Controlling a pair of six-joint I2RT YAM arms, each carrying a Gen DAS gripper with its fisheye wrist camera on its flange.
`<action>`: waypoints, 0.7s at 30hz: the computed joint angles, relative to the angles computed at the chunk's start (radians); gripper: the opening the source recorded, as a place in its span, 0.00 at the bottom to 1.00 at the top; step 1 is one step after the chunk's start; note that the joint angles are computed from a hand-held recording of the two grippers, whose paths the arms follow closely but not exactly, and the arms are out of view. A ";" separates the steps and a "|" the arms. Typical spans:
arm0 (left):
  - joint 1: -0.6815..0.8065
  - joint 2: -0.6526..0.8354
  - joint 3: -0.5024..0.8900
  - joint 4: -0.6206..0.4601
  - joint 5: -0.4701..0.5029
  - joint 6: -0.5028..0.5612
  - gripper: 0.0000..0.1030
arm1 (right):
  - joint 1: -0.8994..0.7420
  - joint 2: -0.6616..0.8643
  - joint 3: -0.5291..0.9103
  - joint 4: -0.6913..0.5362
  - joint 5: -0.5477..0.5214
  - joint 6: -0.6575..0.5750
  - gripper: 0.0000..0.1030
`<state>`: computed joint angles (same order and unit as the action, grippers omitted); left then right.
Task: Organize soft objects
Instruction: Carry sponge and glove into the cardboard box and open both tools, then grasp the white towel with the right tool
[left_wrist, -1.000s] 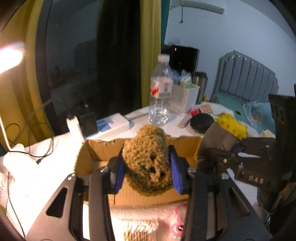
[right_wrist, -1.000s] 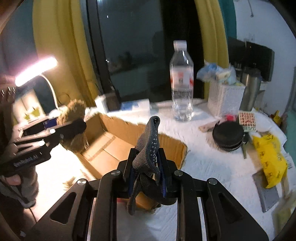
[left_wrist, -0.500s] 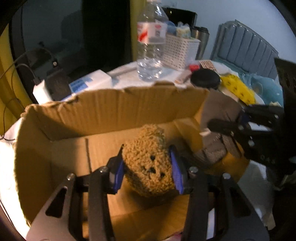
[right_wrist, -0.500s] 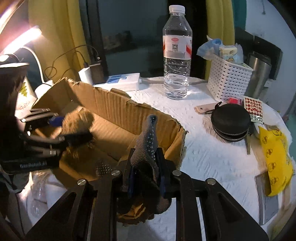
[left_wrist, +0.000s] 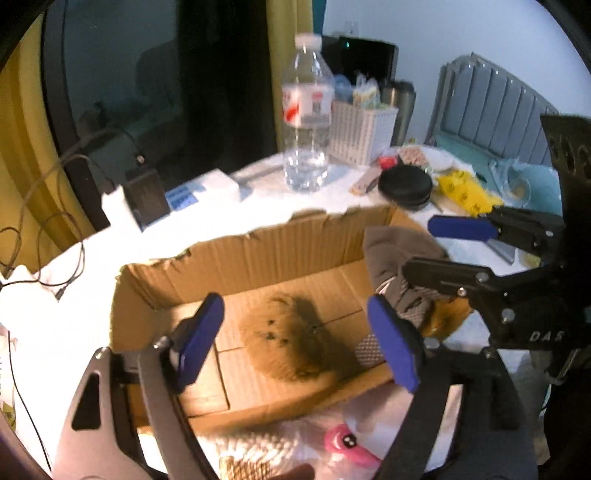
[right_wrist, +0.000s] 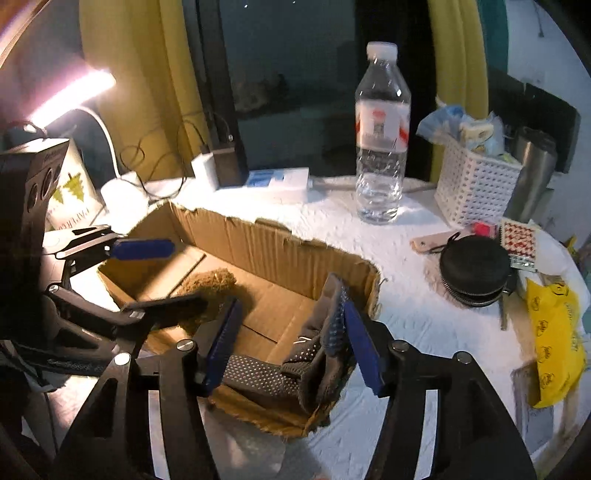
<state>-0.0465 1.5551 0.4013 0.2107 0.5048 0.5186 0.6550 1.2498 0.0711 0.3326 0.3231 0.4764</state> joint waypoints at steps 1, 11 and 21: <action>0.013 -0.026 -0.006 -0.015 0.011 0.003 0.79 | 0.025 -0.058 -0.002 -0.058 0.028 0.021 0.59; 0.246 -0.347 -0.062 -0.289 0.227 0.132 0.79 | 0.417 -0.366 0.102 -0.605 0.337 0.364 0.59; 0.532 -0.425 -0.071 -0.615 0.379 0.469 0.79 | 0.746 -0.124 0.225 -0.755 0.459 0.742 0.59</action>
